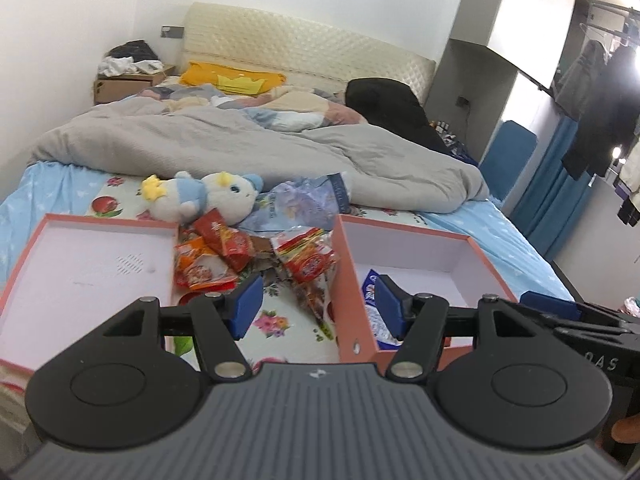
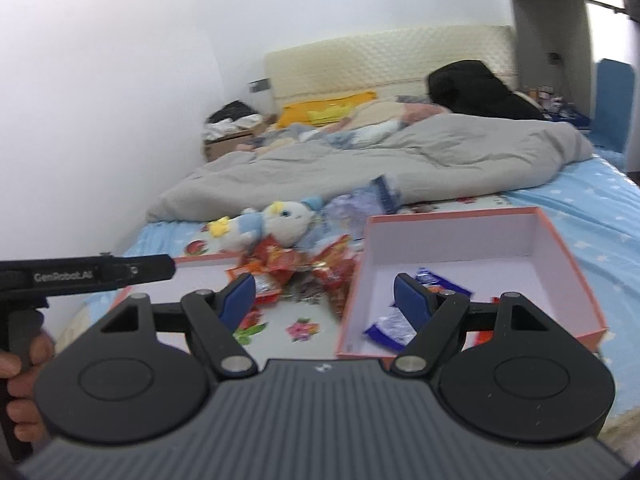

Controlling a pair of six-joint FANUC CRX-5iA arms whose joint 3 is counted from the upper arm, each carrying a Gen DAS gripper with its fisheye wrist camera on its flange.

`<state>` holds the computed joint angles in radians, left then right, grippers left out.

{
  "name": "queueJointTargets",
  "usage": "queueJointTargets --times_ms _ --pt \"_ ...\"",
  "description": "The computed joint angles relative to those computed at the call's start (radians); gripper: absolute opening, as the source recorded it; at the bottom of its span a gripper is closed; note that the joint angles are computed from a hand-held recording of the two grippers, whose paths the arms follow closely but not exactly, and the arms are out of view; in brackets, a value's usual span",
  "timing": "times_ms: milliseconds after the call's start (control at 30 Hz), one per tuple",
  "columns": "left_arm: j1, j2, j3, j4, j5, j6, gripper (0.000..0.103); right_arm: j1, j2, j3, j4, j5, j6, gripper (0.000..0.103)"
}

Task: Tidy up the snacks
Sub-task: 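Raise both open tools out of the deep pink box, then move both tools back toward the snack pile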

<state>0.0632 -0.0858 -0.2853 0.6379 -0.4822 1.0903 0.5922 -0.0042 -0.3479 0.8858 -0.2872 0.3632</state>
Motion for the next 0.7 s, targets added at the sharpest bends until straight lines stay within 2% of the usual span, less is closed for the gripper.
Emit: queueJointTargets --times_ms 100,200,333,700 --pt "0.01 -0.03 -0.047 0.026 0.011 -0.034 0.067 0.024 0.012 0.017 -0.054 -0.008 0.067 0.078" --pt "0.021 -0.051 -0.068 -0.018 0.013 -0.01 0.067 0.044 0.018 0.02 -0.055 -0.016 0.083 0.078" --pt "0.04 -0.067 -0.097 -0.03 0.007 0.011 0.067 0.075 0.017 0.025 -0.165 -0.017 0.203 0.078" --pt "0.056 -0.066 -0.14 -0.022 0.015 0.013 0.067 0.115 0.029 0.019 -0.167 -0.079 0.23 0.077"
